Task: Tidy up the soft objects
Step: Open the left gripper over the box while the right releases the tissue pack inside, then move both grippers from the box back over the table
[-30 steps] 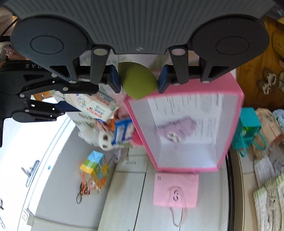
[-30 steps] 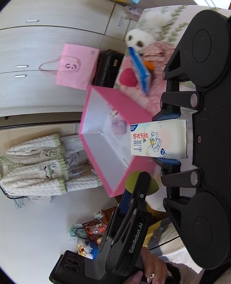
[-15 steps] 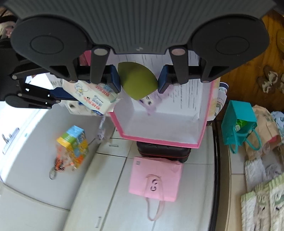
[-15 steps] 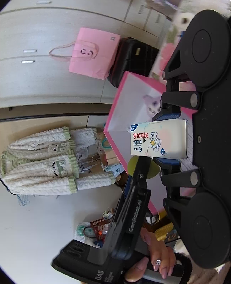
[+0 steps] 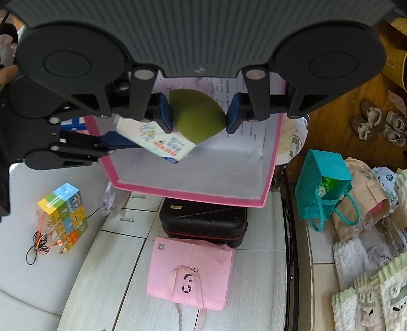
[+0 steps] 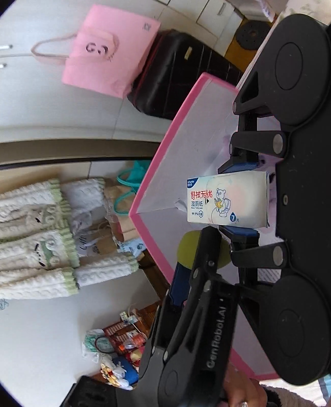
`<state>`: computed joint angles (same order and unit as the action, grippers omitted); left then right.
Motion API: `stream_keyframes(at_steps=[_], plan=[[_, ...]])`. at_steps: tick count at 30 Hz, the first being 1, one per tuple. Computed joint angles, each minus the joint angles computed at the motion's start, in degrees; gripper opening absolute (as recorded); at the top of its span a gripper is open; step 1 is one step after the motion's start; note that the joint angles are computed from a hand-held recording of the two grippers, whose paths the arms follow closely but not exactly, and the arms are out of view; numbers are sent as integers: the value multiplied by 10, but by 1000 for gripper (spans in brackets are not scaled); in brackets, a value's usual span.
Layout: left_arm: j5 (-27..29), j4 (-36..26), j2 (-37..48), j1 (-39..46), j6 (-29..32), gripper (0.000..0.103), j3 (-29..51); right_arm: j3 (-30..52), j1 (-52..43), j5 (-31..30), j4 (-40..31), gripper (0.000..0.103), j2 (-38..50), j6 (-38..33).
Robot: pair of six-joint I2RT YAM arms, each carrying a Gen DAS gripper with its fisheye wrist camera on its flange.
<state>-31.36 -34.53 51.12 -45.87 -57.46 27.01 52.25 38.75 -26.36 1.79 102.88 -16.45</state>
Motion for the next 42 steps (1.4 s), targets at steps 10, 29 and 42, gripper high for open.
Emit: stream_keyframes(at_steps=[10,29,42], plan=[[-10,27,25,23,12,58,-4,57,2,-5,-13,51,64,-23],[-171,-378,98,-405,-401,69,203,-184,-204,-151,-147,56,-334,-150],[-180,-459,306,-535,-465,74,409,-174,-495,-286,-452,64,-467,-409]])
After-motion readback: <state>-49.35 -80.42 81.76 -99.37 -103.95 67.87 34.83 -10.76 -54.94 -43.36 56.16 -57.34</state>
